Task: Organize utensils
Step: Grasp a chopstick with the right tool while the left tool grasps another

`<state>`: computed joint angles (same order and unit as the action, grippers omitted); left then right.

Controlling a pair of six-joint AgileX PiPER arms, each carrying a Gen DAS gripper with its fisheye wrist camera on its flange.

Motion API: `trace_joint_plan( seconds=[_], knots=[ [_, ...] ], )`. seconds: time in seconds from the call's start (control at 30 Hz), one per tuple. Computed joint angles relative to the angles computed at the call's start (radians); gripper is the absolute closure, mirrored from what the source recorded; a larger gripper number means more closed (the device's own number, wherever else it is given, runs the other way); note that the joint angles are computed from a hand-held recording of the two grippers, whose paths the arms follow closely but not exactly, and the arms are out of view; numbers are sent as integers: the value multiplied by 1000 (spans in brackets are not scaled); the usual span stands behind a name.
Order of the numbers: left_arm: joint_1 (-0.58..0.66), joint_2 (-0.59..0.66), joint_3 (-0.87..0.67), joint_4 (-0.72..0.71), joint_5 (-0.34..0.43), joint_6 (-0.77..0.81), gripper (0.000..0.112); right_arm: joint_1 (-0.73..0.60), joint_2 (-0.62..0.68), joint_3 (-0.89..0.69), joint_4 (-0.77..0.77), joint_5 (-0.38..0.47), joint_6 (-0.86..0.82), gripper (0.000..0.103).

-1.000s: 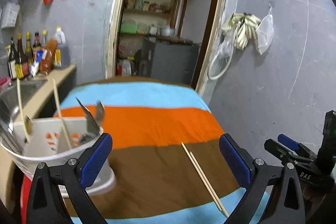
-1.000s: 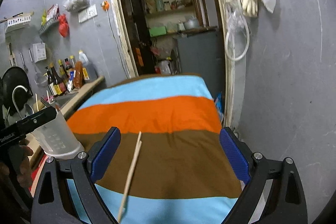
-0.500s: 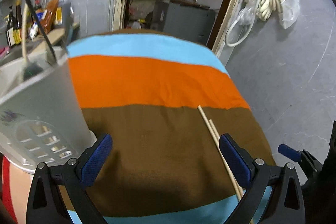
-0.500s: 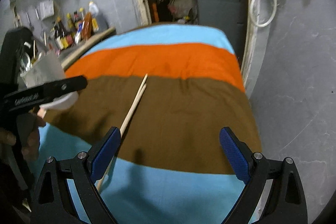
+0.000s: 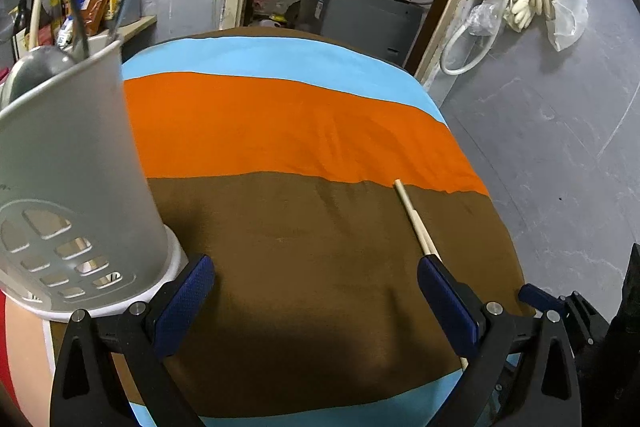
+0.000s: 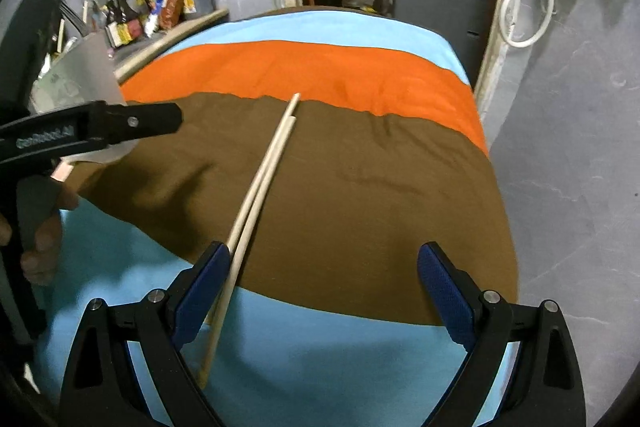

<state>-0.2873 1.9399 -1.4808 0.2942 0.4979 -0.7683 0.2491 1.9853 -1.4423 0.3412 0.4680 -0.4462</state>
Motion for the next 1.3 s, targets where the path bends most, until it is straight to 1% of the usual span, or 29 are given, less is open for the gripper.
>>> trace_joint_plan(
  seconds=[0.07,0.13,0.2,0.37,0.53,0.6,0.63,0.67,0.7,0.73,0.8,0.87,0.9,0.93,0.97,1.0,1.03,1.07,1.1,1.17,1.2,1.27,1.3],
  knots=[
    [3,4,-9,-27,0,29,10,10,-3,-2,-111,-7,94,11],
    [8,6,-14,-70,-2,74,10,10,-8,0,-167,-14,150,11],
    [13,19,-35,-132,2,138,10,6,-2,-14,-188,-11,172,11],
    [19,55,-91,-264,23,275,11,-19,56,-104,-153,16,129,11],
    [20,92,-150,-345,60,344,17,-53,142,-240,-52,80,22,12],
    [16,105,-171,-350,73,344,19,-69,169,-281,-6,104,-26,17],
    [15,114,-183,-355,81,345,19,-79,183,-306,31,121,-68,22],
    [14,120,-192,-358,87,344,21,-84,193,-323,48,132,-90,28],
    [14,125,-199,-366,91,347,22,-93,208,-348,72,151,-121,31],
    [13,135,-214,-381,99,356,24,-98,221,-368,89,169,-143,34],
    [16,150,-236,-431,107,396,33,-111,246,-416,129,218,-191,41],
    [25,169,-258,-509,119,453,49,-129,277,-473,186,285,-258,54],
    [28,183,-277,-534,133,464,52,-133,283,-486,198,301,-280,57],
    [26,191,-288,-543,138,464,57,-137,287,-495,205,311,-298,63],
    [26,199,-299,-552,143,467,62,-141,297,-516,213,333,-313,65],
    [25,211,-318,-562,153,468,64,-145,310,-544,213,356,-313,66],
    [24,223,-337,-561,164,463,69,-149,330,-584,218,393,-314,67],
    [20,242,-370,-549,186,450,75,-152,343,-611,220,421,-317,67],
    [17,260,-403,-531,212,435,77,-155,354,-632,222,442,-322,67],
    [5,300,-484,-471,272,399,86,-158,397,-711,224,500,-323,68],
    [1,319,-522,-452,299,389,88,-159,417,-749,225,525,-322,68],
    [2,346,-576,-441,342,378,95,-158,463,-836,223,577,-312,69],
    [5,358,-598,-446,358,377,97,-158,487,-884,219,605,-307,70]
  ],
)
